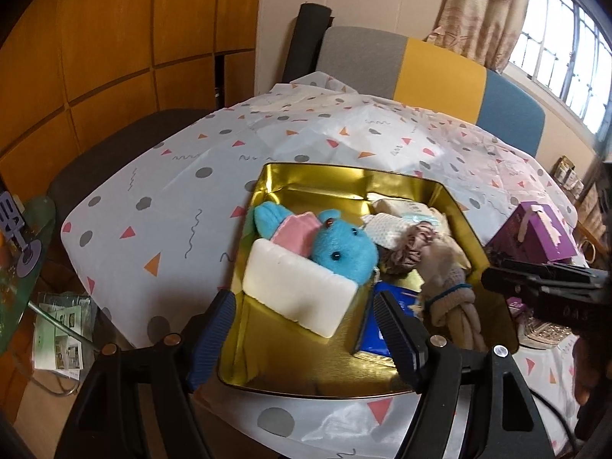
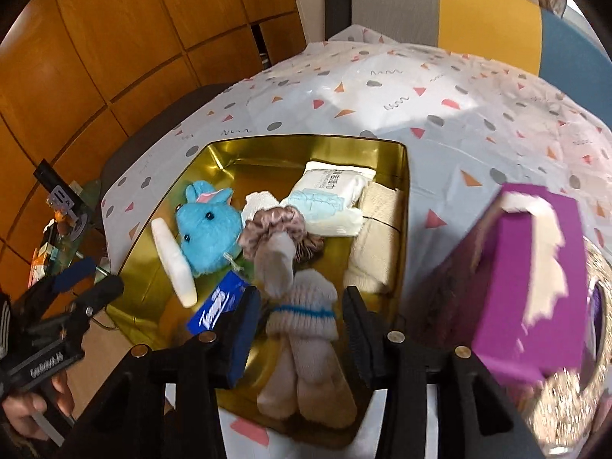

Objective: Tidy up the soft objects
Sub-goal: 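Carry the white mesh puff into the gold tray and open the right gripper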

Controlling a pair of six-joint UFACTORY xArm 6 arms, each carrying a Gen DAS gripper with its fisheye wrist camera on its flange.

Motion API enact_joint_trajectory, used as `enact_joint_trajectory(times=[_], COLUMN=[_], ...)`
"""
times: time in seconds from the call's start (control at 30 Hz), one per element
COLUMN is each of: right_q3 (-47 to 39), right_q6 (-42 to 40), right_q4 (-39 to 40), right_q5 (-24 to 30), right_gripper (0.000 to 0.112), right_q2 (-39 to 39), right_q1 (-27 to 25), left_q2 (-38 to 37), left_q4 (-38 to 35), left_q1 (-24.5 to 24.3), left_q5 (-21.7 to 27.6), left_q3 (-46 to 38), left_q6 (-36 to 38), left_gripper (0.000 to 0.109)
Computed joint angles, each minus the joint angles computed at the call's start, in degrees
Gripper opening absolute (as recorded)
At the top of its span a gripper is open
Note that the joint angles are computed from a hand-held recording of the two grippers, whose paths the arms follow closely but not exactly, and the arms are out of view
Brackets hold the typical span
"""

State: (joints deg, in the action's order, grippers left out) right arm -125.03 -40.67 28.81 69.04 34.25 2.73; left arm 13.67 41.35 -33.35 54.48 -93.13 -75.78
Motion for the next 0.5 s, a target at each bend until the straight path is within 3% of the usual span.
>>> enact_joint_trajectory(times=[0.23,0.5], right_q3=[17.6,22.7], right_q6=[-7.4,-10.2], right_q4=[2.5,6.1], right_q5=[-9.5,-12.6], right_gripper=[0.045,0.045], right_q2=[-12.4,-17.1], right_q1=[-1.5,-5.6], left_q2=[2.3,6.6], left_q4=[0.8,0.6], left_q1=[-2.0,-4.5], left_q5=[0.5,0.9], left_q3=[-4.4,-11.1], left_q6=[2.8,7.7], left_gripper=[0.075,0.076])
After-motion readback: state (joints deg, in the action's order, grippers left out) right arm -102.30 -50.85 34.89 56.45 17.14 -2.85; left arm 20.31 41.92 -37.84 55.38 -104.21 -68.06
